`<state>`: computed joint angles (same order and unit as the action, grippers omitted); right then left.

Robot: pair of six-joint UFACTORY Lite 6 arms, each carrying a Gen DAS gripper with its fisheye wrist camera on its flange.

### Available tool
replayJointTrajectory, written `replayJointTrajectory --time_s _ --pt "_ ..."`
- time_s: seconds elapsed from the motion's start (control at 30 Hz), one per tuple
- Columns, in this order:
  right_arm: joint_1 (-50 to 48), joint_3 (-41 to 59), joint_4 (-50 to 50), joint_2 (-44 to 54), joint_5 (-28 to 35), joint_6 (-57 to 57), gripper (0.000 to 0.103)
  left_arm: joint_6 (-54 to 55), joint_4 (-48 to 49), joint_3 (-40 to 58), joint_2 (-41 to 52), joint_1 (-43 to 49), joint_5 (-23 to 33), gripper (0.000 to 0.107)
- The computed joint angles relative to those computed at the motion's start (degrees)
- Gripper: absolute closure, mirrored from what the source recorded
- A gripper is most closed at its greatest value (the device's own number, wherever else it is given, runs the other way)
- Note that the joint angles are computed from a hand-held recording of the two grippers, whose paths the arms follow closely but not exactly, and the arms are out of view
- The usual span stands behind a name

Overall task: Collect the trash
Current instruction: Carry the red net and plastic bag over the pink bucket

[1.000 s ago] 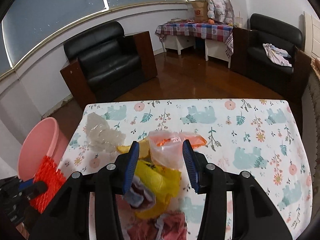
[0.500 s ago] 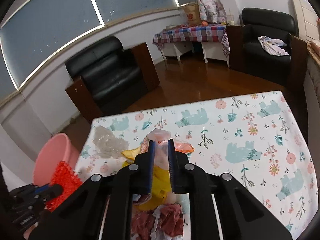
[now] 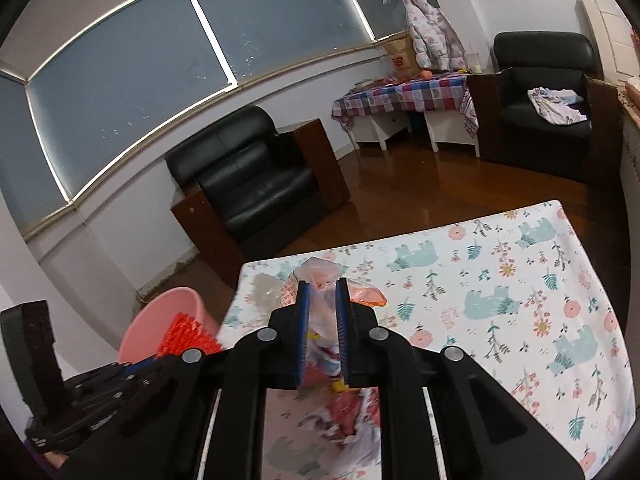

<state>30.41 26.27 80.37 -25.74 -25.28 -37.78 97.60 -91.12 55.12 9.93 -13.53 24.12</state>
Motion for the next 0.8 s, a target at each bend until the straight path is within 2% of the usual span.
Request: replayJointTrajectory --time_s 0.37,0.8 --pt "6.70 3.89 2.12 2.75 -1.74 -0.47 0.090 1.12 -1.17 -2.63 -3.46 6.06 3.46 0.095" --pt "11.00 15.78 -2.16 16.03 0.56 4.06 0.090 3.53 -1.60 -2.87 -3.54 18.38 9.69 0.095"
